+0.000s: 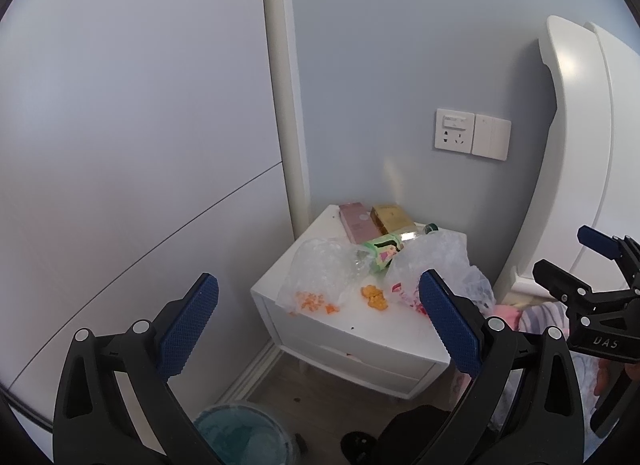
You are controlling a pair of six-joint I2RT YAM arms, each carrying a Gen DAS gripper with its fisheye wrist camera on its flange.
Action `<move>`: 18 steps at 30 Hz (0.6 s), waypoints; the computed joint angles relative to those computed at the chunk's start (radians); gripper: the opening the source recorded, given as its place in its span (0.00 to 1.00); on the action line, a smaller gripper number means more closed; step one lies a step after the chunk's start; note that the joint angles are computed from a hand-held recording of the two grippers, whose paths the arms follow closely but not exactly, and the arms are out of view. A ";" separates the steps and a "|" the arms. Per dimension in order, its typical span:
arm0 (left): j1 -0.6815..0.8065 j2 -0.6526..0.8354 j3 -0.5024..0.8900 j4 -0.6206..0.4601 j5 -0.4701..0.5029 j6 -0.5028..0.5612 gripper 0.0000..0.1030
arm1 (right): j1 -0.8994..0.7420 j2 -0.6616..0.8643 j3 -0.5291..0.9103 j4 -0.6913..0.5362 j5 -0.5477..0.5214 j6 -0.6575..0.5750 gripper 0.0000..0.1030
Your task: Collect trash
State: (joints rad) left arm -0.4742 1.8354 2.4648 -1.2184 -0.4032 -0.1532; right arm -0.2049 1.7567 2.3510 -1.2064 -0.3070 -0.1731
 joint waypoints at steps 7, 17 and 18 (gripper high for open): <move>0.010 -0.026 -0.043 0.020 0.003 0.002 0.95 | 0.000 0.002 0.001 -0.003 -0.003 0.003 0.94; 0.013 -0.036 -0.058 0.030 0.005 0.012 0.95 | 0.008 0.000 0.003 0.000 0.011 0.007 0.94; 0.013 -0.037 -0.060 0.030 0.004 0.013 0.95 | 0.008 0.003 0.008 -0.005 0.010 0.006 0.94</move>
